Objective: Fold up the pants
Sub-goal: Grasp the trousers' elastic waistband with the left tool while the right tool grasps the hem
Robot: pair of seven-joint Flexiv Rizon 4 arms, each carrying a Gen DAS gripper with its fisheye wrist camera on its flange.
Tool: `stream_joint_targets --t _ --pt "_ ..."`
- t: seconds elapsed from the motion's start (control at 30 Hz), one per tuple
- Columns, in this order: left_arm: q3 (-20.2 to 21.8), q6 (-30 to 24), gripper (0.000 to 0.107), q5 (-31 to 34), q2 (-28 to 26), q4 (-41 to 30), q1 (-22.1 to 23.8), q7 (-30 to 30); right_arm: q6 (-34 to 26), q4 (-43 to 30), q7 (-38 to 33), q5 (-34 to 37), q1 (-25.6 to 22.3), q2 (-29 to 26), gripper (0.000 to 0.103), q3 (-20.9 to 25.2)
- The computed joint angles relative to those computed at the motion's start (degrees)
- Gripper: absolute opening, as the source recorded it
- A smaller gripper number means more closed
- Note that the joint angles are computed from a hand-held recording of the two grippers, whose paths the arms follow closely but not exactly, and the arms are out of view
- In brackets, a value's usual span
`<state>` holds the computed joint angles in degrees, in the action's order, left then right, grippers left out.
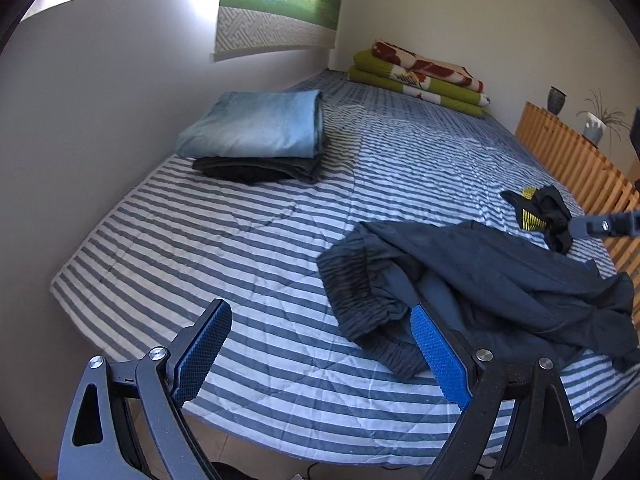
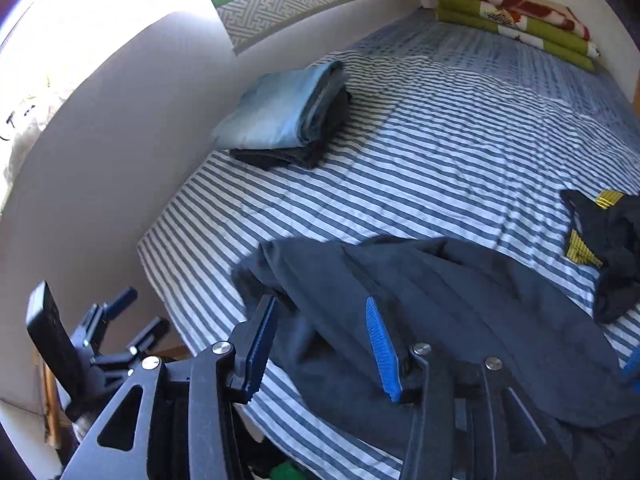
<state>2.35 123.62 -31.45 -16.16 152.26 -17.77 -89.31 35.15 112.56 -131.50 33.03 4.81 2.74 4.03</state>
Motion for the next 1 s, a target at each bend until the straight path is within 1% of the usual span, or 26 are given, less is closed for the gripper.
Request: stream_joint_targets --t 0.07,0.1,0.17,0.23,0.3,0.33,0.4,0.43,0.47,0.5,0.53,0.57,0.67,0.7,0.73,0.77,0.8,0.83,0.87,0.9,0.93,0.97,1.0 --pt "-0.07 -0.45 0.093 0.81 -2.5 -1.96 0.41 0.91 3.79 3.96 -1.84 -2.86 -1.97 0.92 0.045 -1.01" --pt "-0.41 -1.11 0.093 2.2 -3.53 -2.87 1.44 0.55 6.54 6.26 -2.67 -4.72 -3.09 1.08 0.045 -1.61" --pt "-2.11 -3.72 0.093 7.58 -5.17 -4.85 6.23 -2.52 12.18 10.35 -4.52 -7.88 -5.52 0.5 0.045 -3.18" --pt "-3.79 -5.65 0.093 12.54 -6.98 -6.8 10.77 -5.99 17.16 13.49 -7.36 -9.55 -7.96 -1.21 0.045 -4.81" --pt "-4.56 -7.29 0.093 15.77 -8.97 -8.77 13.52 -8.05 21.28 15.68 -9.97 -11.44 -10.46 -3.3 0.045 -6.02" --pt "-4.76 -8.37 0.091 16.79 -9.95 -9.92 14.19 -8.59 23.72 16.75 -10.71 -12.47 -11.45 -4.28 0.045 -6.17" --pt "-6.21 -10.26 0.086 19.47 -11.68 -11.8 16.6 -9.83 28.25 18.23 -12.89 -13.18 -12.92 -5.99 0.046 -5.76" --pt "-7.16 -11.25 0.079 20.47 -12.56 -12.72 17.72 -10.66 29.33 18.38 -14.9 -12.19 -13.44 -6.35 0.048 -5.15" --pt "-8.3 -12.42 0.067 21.44 -13.27 -13.55 19.2 -11.54 29.26 18.0 -17.8 -10.2 -13.98 -6.63 0.055 -4.5" --pt "-8.68 -13.66 0.059 21.76 -13.87 -14.29 19.82 -12.24 28.48 17.35 -20.83 -7.96 -14.45 -7.04 0.061 -3.89" --pt "-8.97 -14.7 0.043 21.95 -14.33 -14.96 20.32 -12.88 27.87 17.1 -22.91 -6.56 -14.73 -7.16 0.061 -3.33" --pt "-9.27 -15.16 0.033 22.23 -14.75 -15.48 20.88 -13.49 27.69 16.82 -24.86 -5.32 -14.65 -7.78 0.061 -2.72" --pt "-6.92 -15.07 0.021 21.84 -14.96 -16.27 18.59 -14.28 27.96 16.73 -28.49 -3.82 -14.04 -9.41 0.061 -0.97" --pt "-7.01 -14.7 0.02 22.29 -14.67 -16.19 18.81 -14.39 29.06 17.43 -28.56 -4.1 -13.52 -9.73 0.061 -0.34" --pt "-7.1 -14.18 0.014 22.85 -14.38 -16.13 19.1 -14.39 29.96 18.07 -28.41 -4.4 -13.05 -9.93 0.061 0.21" --pt "-7.01 -13.62 0.01 23.25 -14.02 -15.99 19.13 -14.43 31.06 18.4 -27.29 -5.36 -12.34 -10.77 0.051 0.51" --pt "-7.48 -13.35 0.01 23.92 -13.33 -15.75 20.0 -14.56 32.48 18.61 -25.98 -6.23 -11.91 -11.66 0.022 0.62" --pt "-7.5 -12.7 0.008 24.37 -12.78 -15.49 20.22 -14.7 34.27 19.22 -22.46 -8.68 -10.95 -12.32 0.005 0.39" --pt "-7.55 -12.24 0.007 24.86 -12.12 -15.24 20.52 -14.8 34.93 19.36 -18.77 -11.39 -10.49 -12.86 0.001 -0.26" --pt "-8.17 -12.08 0.007 25.72 -10.99 -14.68 21.5 -14.97 34.44 18.33 -18.45 -10.52 -11.59 -12.76 0.001 0.26" --pt "-8.24 -11.77 0.006 26.14 -10.21 -14.43 21.71 -15.16 33.41 16.93 -19.94 -7.91 -13.23 -12.03 0.001 1.22" --pt "-9.14 -11.47 0.006 27.1 -9.31 -14.09 22.84 -15.58 32.1 15.39 -21.29 -5.41 -14.56 -11.11 0.001 1.64" --pt "-10.87 -11.14 0.006 28.7 -8.22 -13.6 24.9 -16.31 30.6 13.93 -21.85 -3.38 -15.54 -9.85 0.001 1.44"
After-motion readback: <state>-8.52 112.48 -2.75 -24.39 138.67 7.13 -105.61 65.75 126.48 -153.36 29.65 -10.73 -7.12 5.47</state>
